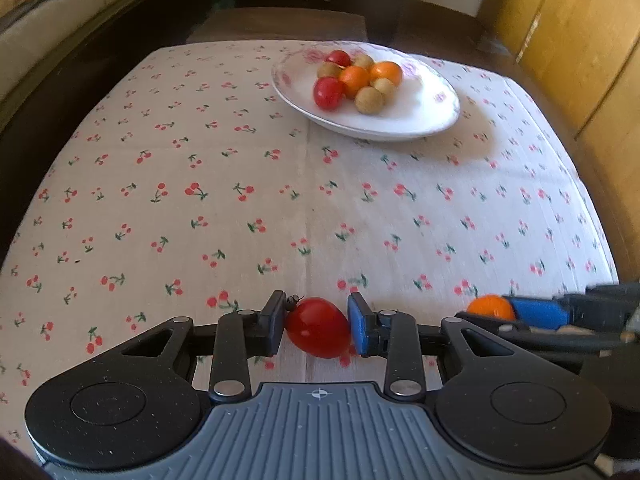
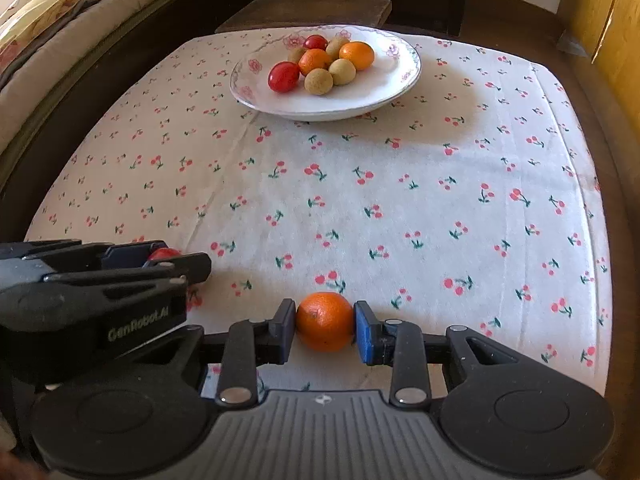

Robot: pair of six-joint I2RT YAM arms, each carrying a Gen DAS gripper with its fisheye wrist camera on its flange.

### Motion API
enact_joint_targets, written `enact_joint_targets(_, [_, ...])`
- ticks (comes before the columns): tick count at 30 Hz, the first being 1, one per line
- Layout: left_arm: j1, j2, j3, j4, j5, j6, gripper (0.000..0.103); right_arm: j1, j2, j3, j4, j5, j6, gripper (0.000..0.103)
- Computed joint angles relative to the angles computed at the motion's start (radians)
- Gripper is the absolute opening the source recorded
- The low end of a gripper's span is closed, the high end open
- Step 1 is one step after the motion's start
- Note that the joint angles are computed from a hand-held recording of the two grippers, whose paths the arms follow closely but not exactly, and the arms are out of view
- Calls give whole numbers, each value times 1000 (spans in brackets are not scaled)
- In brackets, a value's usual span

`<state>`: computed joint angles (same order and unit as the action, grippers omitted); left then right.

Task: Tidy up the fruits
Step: 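Lift and carry the orange and tomato in both grippers toward the bowl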

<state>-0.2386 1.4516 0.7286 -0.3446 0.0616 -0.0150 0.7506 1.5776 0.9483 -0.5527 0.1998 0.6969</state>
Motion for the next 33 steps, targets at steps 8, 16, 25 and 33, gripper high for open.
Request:
enact_joint_targets(8, [12,-114,-22,-88,4,26,41,72,-54,27,-71,43,32,33])
enact_joint_targets(16, [22,-216,-41,-157,38,36,41,126,-81,33,-137,72,84,33])
enact_joint_targets(25, [27,-258,-28,-181,70,32,41,146,-127,34,-146,110,121,33])
enact_joint_targets(33, [33,-188,44,-142,103,34,41,76,-120,58,-104,112,83,33])
